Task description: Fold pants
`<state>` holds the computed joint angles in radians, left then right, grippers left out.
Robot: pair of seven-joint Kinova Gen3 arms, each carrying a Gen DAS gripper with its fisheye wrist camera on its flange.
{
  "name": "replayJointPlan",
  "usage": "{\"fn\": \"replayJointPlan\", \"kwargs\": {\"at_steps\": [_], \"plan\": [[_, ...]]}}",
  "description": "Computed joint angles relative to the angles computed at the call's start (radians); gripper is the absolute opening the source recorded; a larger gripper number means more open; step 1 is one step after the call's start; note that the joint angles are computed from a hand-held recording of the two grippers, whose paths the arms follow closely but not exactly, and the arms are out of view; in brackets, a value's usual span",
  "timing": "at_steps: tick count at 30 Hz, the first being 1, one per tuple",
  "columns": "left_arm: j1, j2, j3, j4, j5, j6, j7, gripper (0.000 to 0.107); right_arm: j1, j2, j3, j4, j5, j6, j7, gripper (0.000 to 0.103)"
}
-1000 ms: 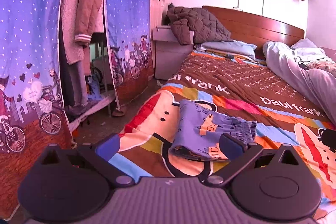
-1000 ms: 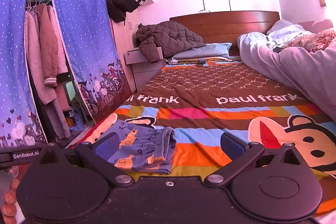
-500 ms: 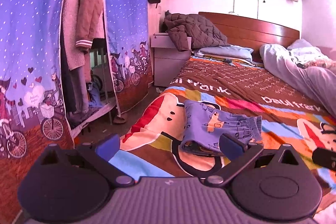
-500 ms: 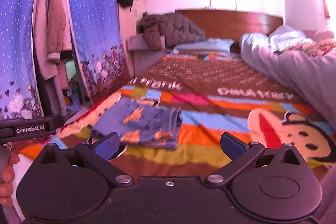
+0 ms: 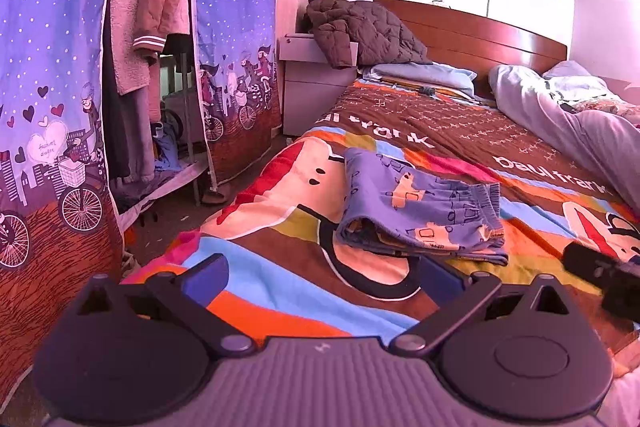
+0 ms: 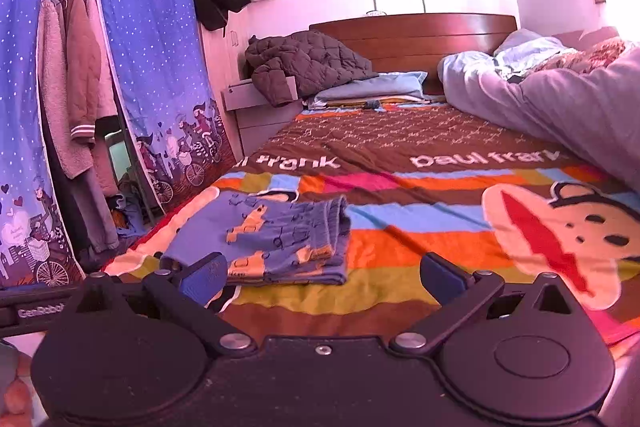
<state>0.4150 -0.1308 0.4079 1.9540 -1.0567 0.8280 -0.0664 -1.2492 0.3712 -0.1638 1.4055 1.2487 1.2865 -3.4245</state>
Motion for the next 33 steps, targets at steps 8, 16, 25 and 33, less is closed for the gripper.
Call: {"fn": "replayJointPlan", "kwargs": {"at_steps": [8,16,25,33], "plan": [[0.025,0.010,0.000,0.001,-0.014,0.077,0.082,0.103,0.002,0.021,0.004,0.014,-0.015,-0.028,0.002,0.102],[0.053,0.028,0.013,0.006,-0.049,0.121,0.088,0.103,0.013,0.022,0.011,0.024,-0.073,-0.022,-0.038,0.102],[0.098,0.041,0.001,0.017,-0.092,0.141,0.102,0.103,-0.008,0.039,0.016,0.030,-0.033,0.000,-0.041,0.102],[0.109,0.041,-0.012,0.021,-0.100,0.142,0.114,0.103,-0.016,0.051,0.019,0.028,-0.024,0.016,-0.048,0.102]]}}
